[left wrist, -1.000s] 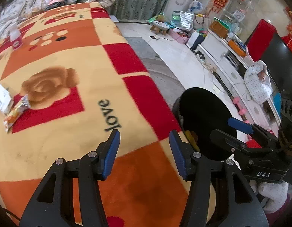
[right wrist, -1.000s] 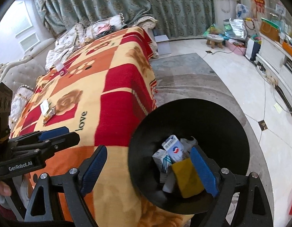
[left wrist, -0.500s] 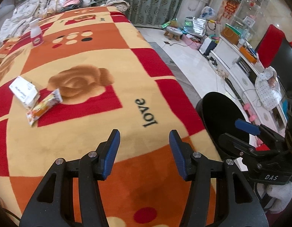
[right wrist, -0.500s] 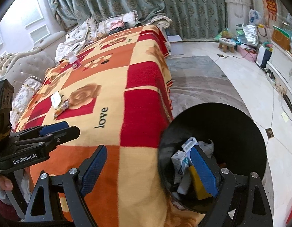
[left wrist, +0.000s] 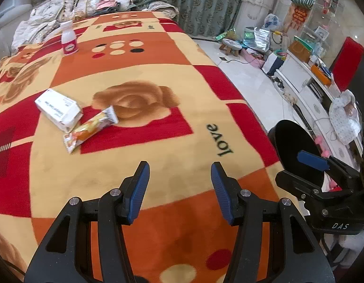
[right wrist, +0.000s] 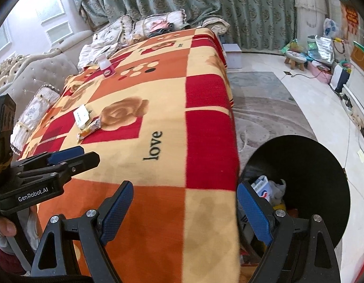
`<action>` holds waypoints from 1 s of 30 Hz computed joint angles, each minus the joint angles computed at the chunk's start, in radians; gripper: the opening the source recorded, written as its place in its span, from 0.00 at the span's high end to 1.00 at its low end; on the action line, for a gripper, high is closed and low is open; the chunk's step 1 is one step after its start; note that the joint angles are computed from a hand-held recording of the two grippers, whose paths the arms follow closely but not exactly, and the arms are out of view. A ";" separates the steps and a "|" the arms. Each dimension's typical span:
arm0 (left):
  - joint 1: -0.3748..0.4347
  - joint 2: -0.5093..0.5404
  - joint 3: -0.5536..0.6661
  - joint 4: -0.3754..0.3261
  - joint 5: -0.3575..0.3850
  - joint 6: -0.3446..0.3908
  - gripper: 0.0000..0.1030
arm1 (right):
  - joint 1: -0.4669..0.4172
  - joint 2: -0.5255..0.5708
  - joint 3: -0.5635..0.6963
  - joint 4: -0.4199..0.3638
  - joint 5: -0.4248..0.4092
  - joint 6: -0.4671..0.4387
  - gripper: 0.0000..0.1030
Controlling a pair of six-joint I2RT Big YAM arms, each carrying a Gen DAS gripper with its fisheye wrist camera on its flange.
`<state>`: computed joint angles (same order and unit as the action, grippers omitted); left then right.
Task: Collect trash
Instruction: 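Move both tools back toward the remaining items on the bed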
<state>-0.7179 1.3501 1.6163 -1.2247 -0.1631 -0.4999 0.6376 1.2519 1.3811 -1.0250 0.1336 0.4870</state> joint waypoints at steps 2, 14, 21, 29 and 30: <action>0.010 -0.010 -0.011 -0.002 -0.003 0.003 0.49 | 0.009 0.013 0.011 0.001 -0.002 0.000 0.15; 0.085 -0.048 -0.057 -0.002 0.014 0.027 0.49 | 0.058 0.085 0.077 -0.001 -0.005 -0.050 0.15; 0.171 -0.063 -0.073 -0.008 0.035 0.065 0.49 | 0.073 0.113 0.090 0.010 -0.003 -0.069 0.15; 0.221 -0.055 -0.069 -0.010 0.034 0.082 0.49 | 0.063 0.126 0.090 0.013 -0.035 -0.053 0.15; 0.223 -0.054 -0.070 -0.009 0.034 0.084 0.49 | 0.063 0.126 0.091 0.012 -0.033 -0.053 0.15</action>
